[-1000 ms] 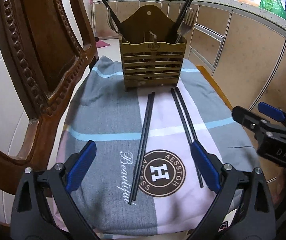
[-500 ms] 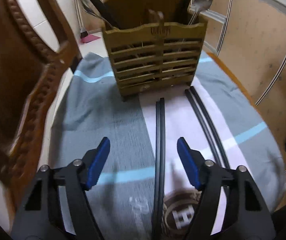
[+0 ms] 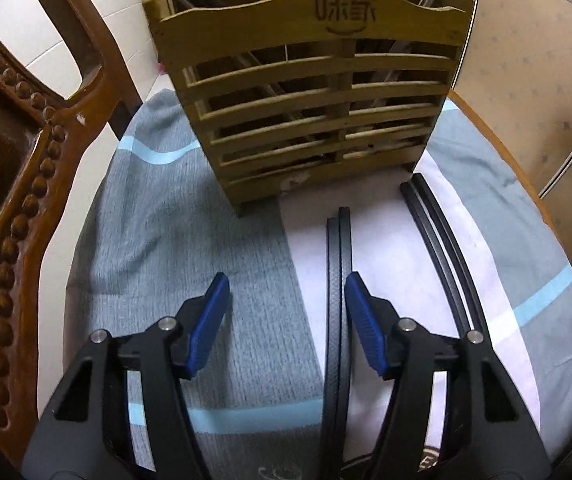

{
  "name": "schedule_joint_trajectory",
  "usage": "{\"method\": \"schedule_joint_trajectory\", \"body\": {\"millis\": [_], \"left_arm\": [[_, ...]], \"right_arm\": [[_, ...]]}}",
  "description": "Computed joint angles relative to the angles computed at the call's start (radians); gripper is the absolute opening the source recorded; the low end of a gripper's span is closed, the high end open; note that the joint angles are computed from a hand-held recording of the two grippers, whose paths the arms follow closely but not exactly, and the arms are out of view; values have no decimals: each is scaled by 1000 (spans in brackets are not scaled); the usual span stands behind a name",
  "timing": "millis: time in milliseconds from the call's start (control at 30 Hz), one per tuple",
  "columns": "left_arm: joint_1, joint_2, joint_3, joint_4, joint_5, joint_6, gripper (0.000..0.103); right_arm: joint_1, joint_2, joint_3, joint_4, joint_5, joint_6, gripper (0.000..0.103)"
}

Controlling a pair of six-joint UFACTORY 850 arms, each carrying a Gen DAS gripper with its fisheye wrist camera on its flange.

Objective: Organize utensils
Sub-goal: 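Move the open left tool down around a black chopstick on the cloth, then close the left tool on the chopstick while the right tool grasps another chopstick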

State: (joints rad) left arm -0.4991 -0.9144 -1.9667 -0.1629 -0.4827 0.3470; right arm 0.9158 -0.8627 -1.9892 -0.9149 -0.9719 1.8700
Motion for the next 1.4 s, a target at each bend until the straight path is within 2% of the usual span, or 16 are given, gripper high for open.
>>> {"method": "schedule_joint_trajectory", "body": {"millis": [167, 433, 500, 567, 633, 700, 833, 900, 1000, 1067, 1167, 1233, 1267, 1333, 1400], "left_arm": [[-3, -42, -69, 29, -23, -46, 61], [-1, -165, -282, 55, -126, -82, 61], [-4, -162, -280, 35, -137, -52, 61], [-12, -187, -317, 76, -164, -72, 62], [-14, -189, -309, 78, -138, -80, 64], [-10, -219, -368, 65, -180, -89, 63], [3, -184, -323, -36, -147, -17, 63], [7, -189, -335, 8, -134, -60, 63], [16, -245, -427, 43, -188, -103, 63], [18, -257, -448, 24, -194, -84, 63], [16, -243, -421, 9, -180, -50, 63], [7, -253, -438, 13, -188, -51, 63], [3, -272, -471, 17, -221, -50, 64], [-7, -265, -452, 56, -195, -60, 64], [-7, -282, -482, 45, -217, -71, 64]], "right_arm": [[1, -2, -3, -1, 1, -5, 90], [-1, -19, -29, 22, -14, -37, 90], [-1, -23, -34, 25, -15, -42, 90], [-2, -26, -39, 28, -14, -45, 90], [-3, -29, -44, 28, -13, -47, 90], [-3, -30, -46, 30, -12, -51, 90], [-3, -30, -44, 33, -13, -53, 90], [-4, -27, -39, 31, -10, -45, 90], [-4, -26, -37, 30, -4, -46, 90], [-5, -29, -41, 34, -6, -54, 90], [-5, -25, -35, 32, -5, -45, 90], [-5, -24, -33, 31, -5, -40, 90], [-5, -25, -33, 32, -5, -41, 90], [-6, -27, -36, 35, -6, -44, 90], [-5, -29, -39, 35, -9, -47, 90]]}}
